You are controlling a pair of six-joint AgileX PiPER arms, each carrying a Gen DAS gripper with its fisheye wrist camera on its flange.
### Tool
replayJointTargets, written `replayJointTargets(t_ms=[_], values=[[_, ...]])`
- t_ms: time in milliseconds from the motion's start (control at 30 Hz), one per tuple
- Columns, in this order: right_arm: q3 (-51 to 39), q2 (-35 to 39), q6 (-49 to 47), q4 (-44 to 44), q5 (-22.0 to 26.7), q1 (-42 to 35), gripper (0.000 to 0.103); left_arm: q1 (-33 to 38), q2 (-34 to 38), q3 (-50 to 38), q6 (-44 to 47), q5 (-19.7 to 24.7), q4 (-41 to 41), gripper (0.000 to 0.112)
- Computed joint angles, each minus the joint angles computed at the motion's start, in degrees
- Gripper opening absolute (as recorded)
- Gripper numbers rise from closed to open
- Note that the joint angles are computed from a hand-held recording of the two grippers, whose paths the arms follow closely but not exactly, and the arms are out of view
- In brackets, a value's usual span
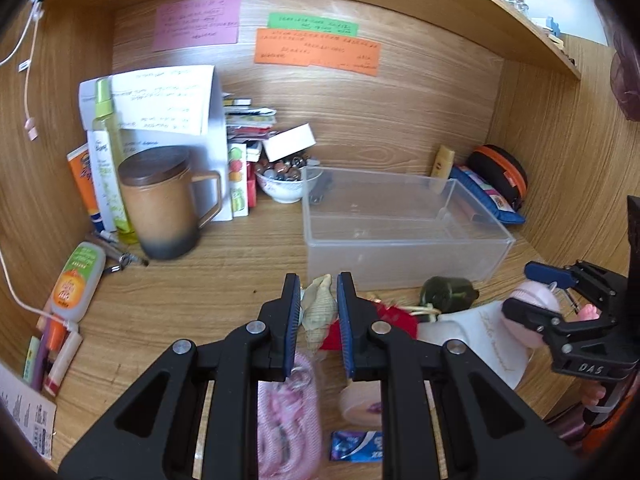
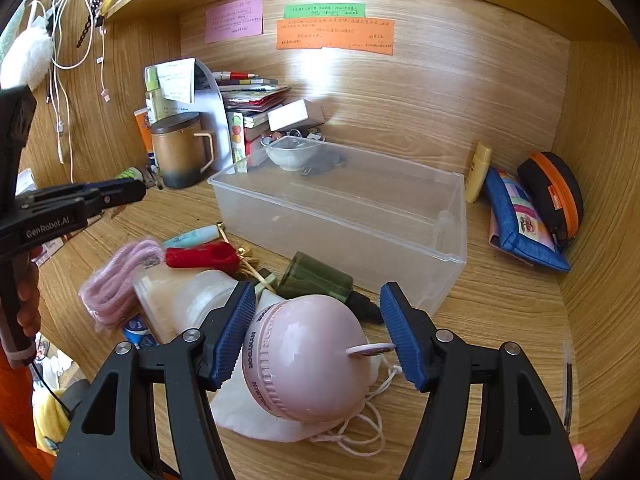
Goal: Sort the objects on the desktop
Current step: 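Carry the seashell and pink compact toward the clear plastic box with both tools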
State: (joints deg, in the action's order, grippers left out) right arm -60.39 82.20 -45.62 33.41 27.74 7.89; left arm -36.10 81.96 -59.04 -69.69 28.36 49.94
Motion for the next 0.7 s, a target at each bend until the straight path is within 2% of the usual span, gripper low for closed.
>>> replayJointTargets(t_ms=[333, 533, 700], values=[[-2.71, 5.72, -3.29, 1.67, 2.20, -2.02, 0.062, -1.64, 4.96, -5.59, 6.94, -1.53, -4.99, 0.018], [-1.59, 8.39, -1.87, -0.67, -0.49, -1.65, 0.063, -1.89, 6.92, -7.36, 9.53, -1.65, -7.18, 0.018], [-2.49, 8.46, -4.24, 1.98, 1.81, -2.85, 0.062, -1.61, 8.13, -8.98, 11.71, -1.56, -9.34, 0.018]])
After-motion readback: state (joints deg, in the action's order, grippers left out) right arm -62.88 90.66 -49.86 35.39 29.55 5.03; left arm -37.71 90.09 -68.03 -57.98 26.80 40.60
